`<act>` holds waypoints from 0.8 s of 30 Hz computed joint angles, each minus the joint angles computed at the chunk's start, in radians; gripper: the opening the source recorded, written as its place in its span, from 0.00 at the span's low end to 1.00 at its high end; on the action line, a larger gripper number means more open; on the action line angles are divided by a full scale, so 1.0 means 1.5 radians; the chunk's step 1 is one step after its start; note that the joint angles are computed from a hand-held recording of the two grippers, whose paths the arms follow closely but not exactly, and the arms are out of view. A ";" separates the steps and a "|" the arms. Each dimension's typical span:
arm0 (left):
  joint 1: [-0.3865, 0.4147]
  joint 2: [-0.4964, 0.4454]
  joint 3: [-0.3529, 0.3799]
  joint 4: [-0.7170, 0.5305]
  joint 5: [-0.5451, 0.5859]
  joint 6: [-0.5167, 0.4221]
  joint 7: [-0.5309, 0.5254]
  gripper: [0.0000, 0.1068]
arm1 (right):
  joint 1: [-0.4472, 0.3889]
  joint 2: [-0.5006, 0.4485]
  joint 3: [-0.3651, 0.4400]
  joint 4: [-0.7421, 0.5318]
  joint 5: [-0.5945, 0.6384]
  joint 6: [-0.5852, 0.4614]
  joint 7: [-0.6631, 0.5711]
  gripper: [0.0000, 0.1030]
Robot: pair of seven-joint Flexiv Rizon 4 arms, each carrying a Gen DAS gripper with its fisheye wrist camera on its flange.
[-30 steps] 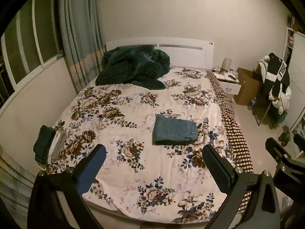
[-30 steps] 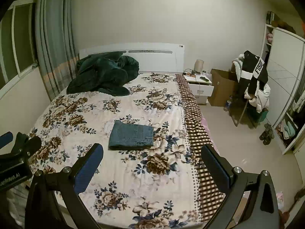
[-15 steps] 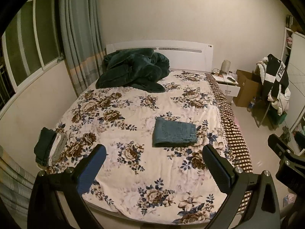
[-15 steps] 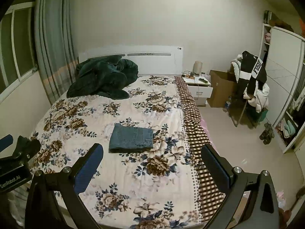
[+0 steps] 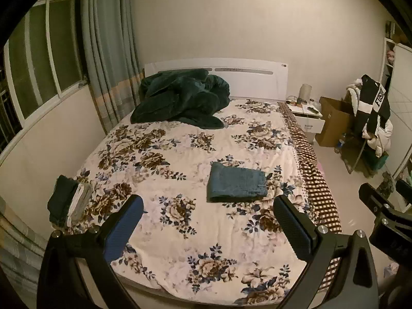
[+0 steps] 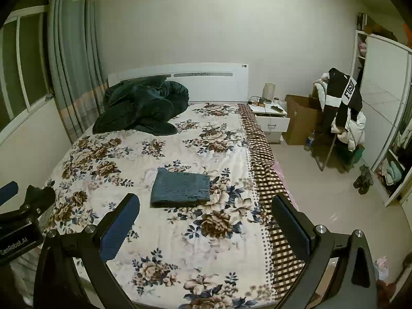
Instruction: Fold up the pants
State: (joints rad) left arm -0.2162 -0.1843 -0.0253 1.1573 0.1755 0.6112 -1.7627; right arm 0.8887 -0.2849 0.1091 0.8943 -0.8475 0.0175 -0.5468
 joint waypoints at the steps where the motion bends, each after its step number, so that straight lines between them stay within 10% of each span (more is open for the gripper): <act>1: 0.001 -0.002 -0.001 -0.005 -0.002 -0.002 0.001 0.96 | -0.001 -0.001 0.000 -0.001 0.001 0.002 0.000 1.00; 24: -0.001 -0.013 0.003 -0.021 -0.001 0.004 -0.001 0.96 | 0.001 -0.010 -0.005 -0.004 0.005 0.013 0.014 1.00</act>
